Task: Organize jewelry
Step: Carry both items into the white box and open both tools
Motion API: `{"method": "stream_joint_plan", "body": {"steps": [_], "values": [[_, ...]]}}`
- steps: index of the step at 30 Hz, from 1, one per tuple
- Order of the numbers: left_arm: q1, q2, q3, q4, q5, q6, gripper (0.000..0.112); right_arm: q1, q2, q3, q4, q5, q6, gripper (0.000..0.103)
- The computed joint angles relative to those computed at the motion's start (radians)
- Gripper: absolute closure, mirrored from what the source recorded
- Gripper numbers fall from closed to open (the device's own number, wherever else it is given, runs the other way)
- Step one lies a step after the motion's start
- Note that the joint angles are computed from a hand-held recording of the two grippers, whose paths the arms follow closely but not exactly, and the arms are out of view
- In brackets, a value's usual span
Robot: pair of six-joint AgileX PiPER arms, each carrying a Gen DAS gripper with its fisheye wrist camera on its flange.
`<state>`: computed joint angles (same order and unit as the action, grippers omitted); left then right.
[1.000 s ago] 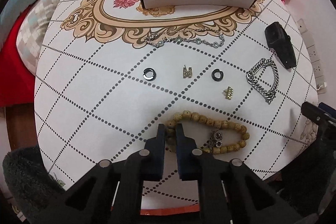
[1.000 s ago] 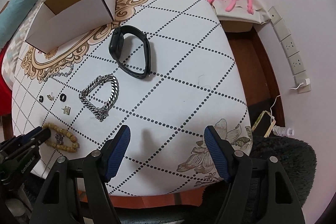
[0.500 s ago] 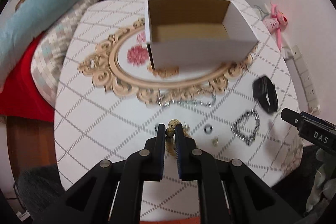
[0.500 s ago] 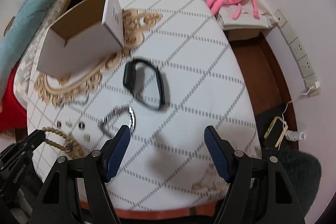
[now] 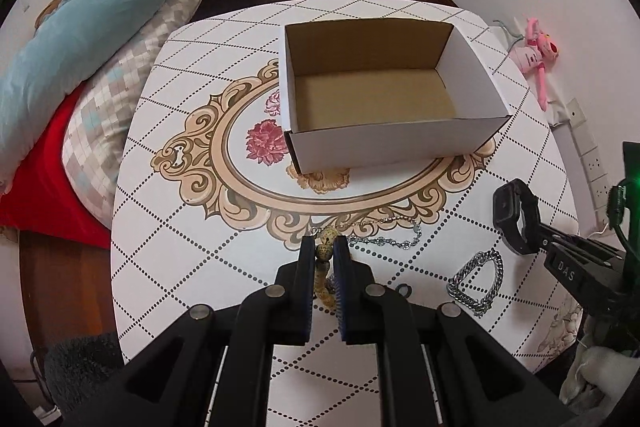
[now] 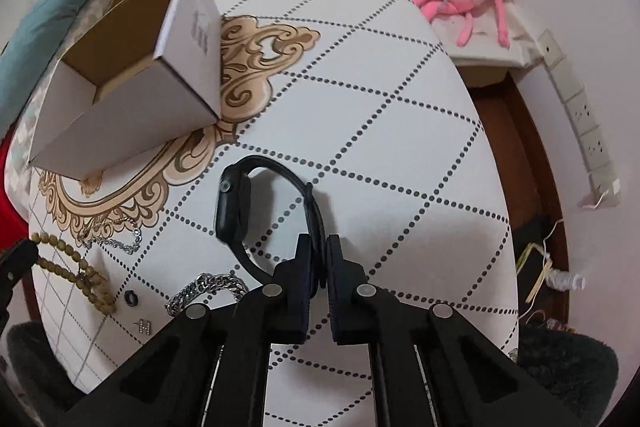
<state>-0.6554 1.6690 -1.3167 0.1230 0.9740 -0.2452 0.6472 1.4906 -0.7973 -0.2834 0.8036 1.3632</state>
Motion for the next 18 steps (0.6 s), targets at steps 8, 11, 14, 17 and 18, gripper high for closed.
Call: {"method": "stream_joint_plan", "body": {"steps": [8, 11, 14, 17, 18], "values": [[0.002, -0.058, 0.0, -0.043, 0.032, 0.014, 0.106, 0.129, -0.091, -0.016, -0.063, 0.088, 0.111, 0.097], [0.008, -0.086, -0.022, -0.065, 0.054, 0.024, 0.106, 0.175, -0.135, -0.027, -0.073, 0.119, 0.146, 0.097], [0.017, -0.106, -0.069, -0.088, 0.083, 0.039, 0.106, 0.216, -0.169, -0.067, -0.089, 0.162, 0.166, 0.097], [0.029, -0.096, -0.172, -0.12, 0.13, 0.067, 0.106, 0.22, -0.191, -0.125, -0.095, 0.188, 0.145, 0.097], [0.033, -0.086, -0.203, -0.126, 0.142, 0.073, 0.106, 0.214, -0.191, -0.153, -0.095, 0.193, 0.13, 0.097]]}}
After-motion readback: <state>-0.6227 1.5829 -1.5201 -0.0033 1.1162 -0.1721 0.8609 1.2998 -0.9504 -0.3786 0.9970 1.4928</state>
